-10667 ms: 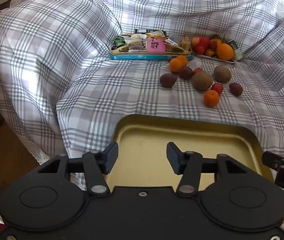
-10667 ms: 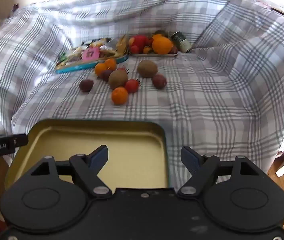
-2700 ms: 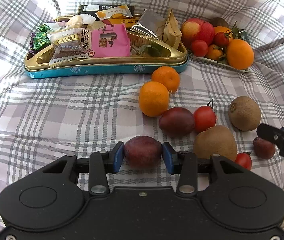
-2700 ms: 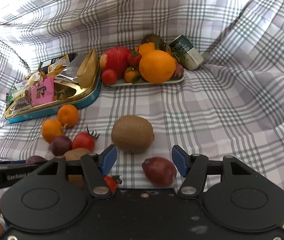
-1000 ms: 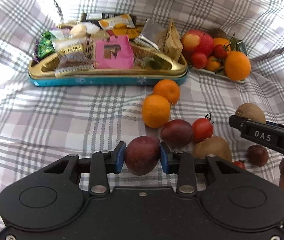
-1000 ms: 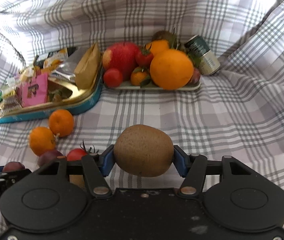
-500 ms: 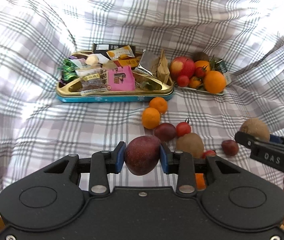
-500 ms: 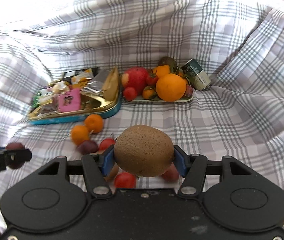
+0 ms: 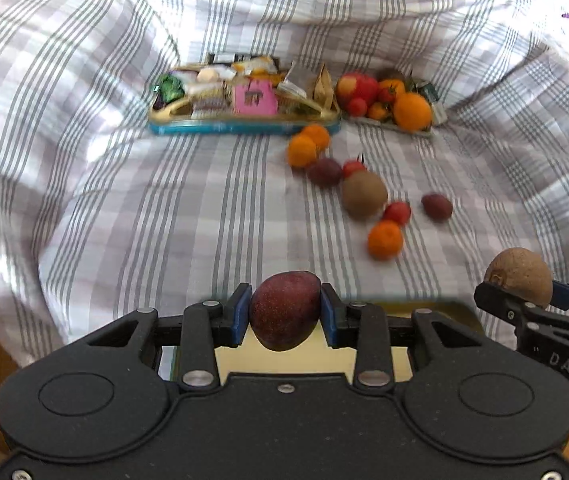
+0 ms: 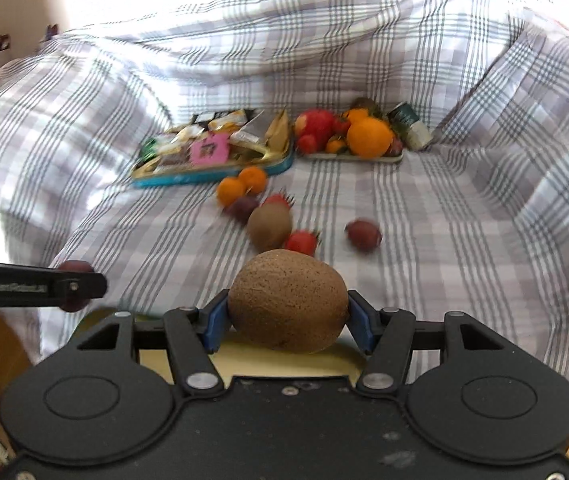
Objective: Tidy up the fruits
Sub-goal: 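Carry the plum and kiwi over the gold tray and release both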
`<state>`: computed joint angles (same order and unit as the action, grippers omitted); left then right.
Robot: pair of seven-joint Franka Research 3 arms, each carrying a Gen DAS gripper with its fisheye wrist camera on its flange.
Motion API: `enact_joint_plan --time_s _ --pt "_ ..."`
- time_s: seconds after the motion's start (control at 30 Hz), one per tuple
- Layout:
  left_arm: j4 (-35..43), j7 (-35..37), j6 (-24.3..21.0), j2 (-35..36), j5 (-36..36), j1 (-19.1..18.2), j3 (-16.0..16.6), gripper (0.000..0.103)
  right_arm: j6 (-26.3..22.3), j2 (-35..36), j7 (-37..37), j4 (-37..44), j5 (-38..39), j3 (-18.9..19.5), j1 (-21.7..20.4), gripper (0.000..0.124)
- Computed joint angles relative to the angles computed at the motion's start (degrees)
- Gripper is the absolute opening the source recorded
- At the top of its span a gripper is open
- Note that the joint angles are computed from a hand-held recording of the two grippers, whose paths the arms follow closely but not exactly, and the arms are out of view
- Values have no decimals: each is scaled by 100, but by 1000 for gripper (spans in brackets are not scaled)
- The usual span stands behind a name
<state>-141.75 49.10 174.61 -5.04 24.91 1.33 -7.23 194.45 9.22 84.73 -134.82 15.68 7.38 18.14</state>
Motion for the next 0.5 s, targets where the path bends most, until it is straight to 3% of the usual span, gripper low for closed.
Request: enact_joint_plan --time_s 0.17,0.5 --pt "-430 -511 -106 -308 343 71 -209 44 119 -367 732 -703 -862 512 -559 62" --pt "-756 -802 -228 -385 166 -104 -227 44 -243 -636 2079 -1127 -2586 371 -786 62"
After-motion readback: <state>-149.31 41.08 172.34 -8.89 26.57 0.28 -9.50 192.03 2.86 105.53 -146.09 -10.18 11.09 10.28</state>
